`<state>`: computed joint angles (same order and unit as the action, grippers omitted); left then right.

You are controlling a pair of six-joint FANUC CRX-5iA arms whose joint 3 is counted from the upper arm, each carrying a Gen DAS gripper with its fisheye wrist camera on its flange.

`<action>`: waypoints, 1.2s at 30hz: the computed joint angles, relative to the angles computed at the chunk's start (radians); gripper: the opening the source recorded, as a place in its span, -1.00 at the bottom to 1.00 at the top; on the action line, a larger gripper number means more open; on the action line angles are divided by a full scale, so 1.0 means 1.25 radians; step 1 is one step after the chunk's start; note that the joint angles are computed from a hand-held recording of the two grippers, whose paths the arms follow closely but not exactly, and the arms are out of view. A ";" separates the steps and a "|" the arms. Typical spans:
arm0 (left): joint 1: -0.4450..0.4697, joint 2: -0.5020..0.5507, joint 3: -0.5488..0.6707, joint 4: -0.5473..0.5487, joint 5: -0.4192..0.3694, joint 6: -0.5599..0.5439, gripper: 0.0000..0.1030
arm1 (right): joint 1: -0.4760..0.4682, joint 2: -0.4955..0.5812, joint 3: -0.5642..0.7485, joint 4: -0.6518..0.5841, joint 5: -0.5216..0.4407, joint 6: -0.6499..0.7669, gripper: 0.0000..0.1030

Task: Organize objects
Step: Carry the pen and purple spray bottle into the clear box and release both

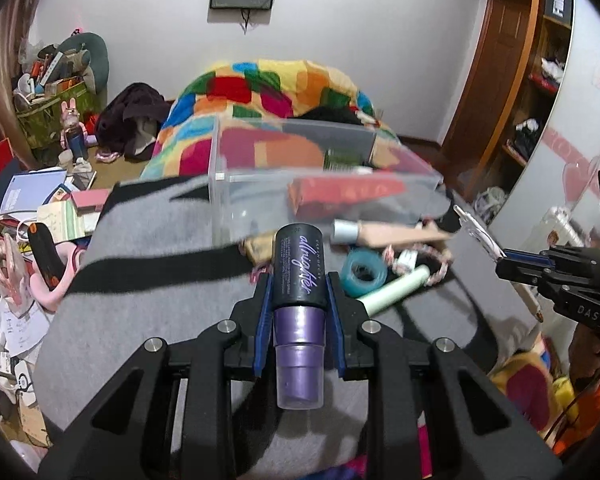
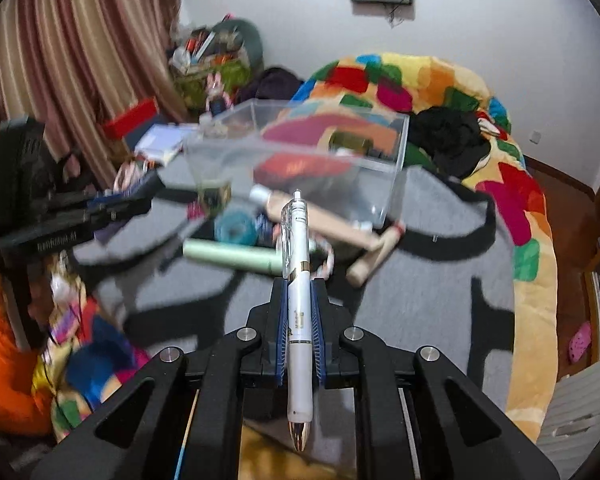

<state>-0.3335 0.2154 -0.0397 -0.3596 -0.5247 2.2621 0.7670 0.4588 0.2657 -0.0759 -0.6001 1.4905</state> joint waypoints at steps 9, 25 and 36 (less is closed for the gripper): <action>0.015 0.023 0.051 -0.004 0.023 0.018 -0.51 | -0.010 0.057 0.100 0.010 0.016 -0.088 -0.80; 0.098 0.132 0.144 0.202 0.003 -0.161 -0.51 | -0.021 0.224 0.361 0.042 -0.073 -0.161 -0.80; 0.115 0.219 0.263 0.268 -0.095 -0.237 -0.51 | -0.032 0.430 0.720 0.027 -0.313 -0.137 -0.80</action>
<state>-0.1893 0.4895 0.2887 -0.0249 -0.6439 1.9660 0.7271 0.9968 1.1661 -0.0423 -0.9909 1.3193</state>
